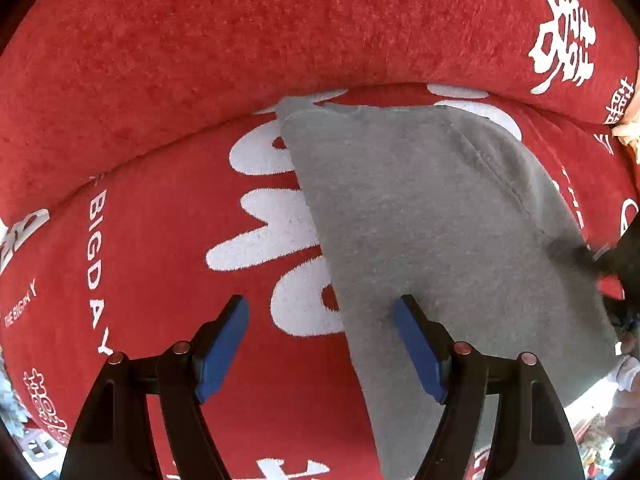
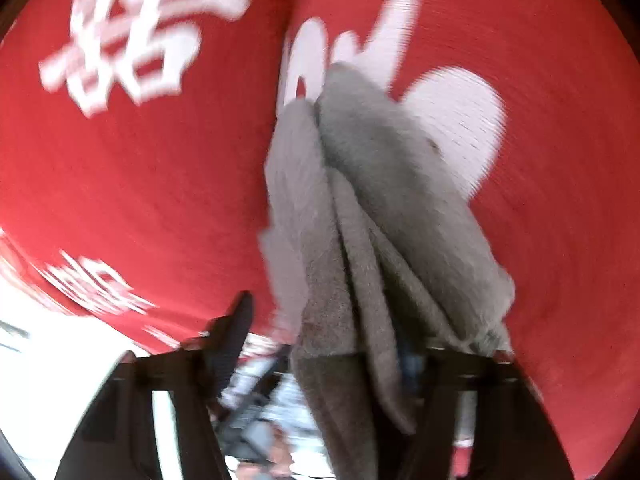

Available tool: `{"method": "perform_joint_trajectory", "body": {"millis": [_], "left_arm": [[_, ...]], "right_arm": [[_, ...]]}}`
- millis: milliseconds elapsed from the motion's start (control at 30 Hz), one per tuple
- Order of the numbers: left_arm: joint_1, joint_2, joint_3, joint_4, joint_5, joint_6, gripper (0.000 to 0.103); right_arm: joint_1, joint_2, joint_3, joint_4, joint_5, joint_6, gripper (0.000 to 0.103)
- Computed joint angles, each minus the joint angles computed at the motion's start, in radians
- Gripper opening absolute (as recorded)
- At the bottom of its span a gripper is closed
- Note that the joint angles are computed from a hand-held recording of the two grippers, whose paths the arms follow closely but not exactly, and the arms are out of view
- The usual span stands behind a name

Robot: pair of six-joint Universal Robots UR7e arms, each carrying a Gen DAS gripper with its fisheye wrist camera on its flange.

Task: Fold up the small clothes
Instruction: 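Open the left tool while the right tool presses the folded bundle down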

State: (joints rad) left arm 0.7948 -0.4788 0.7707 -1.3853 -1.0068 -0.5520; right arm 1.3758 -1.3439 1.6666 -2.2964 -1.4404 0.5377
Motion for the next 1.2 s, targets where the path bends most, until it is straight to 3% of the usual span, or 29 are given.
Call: {"method": "perform_joint_trajectory", "body": {"millis": [33, 100, 200, 267, 400, 467, 600, 733, 900, 967, 1067, 1200], "left_arm": [[0.001, 0.001, -0.002, -0.006, -0.003, -0.002, 0.076], [0.000, 0.003, -0.009, -0.012, -0.008, -0.003, 0.076], [-0.011, -0.015, 0.013, -0.069, -0.010, 0.044, 0.076], [-0.022, -0.013, 0.017, -0.076, 0.000, 0.076, 0.077], [-0.028, -0.002, 0.041, -0.056, -0.003, 0.085, 0.077], [-0.030, -0.012, 0.082, -0.078, 0.003, 0.079, 0.085], [-0.027, -0.025, 0.090, -0.074, -0.010, 0.051, 0.086], [-0.029, -0.031, 0.070, -0.018, -0.004, 0.037, 0.086], [-0.039, -0.065, 0.100, -0.027, -0.045, 0.042, 0.086], [-0.049, -0.082, 0.138, -0.051, -0.073, 0.059, 0.086], [-0.063, -0.092, 0.186, -0.046, -0.087, 0.064, 0.086], [-0.065, -0.107, 0.254, -0.024, -0.098, 0.020, 0.086]], "right_arm": [[0.030, 0.013, -0.037, 0.051, -0.071, -0.036, 0.019], [0.082, 0.024, -0.067, 0.049, -0.151, -0.124, 0.019], [0.112, -0.002, -0.066, 0.019, -0.185, -0.184, 0.018], [0.112, -0.030, -0.045, 0.011, -0.198, -0.194, 0.018], [0.101, -0.036, -0.018, 0.063, -0.303, -0.154, 0.018], [0.082, -0.041, 0.006, 0.074, -0.332, -0.152, 0.020], [0.079, -0.060, 0.022, 0.078, -0.348, -0.126, 0.023], [0.125, -0.065, -0.022, 0.178, -0.463, -0.121, 0.036], [0.145, -0.112, -0.016, 0.179, -0.457, -0.112, 0.032], [0.163, -0.125, -0.012, 0.168, -0.445, -0.130, 0.015], [0.185, -0.130, -0.013, 0.178, -0.391, -0.165, 0.014], [0.199, -0.112, -0.015, 0.263, -0.403, -0.195, 0.014]]}}
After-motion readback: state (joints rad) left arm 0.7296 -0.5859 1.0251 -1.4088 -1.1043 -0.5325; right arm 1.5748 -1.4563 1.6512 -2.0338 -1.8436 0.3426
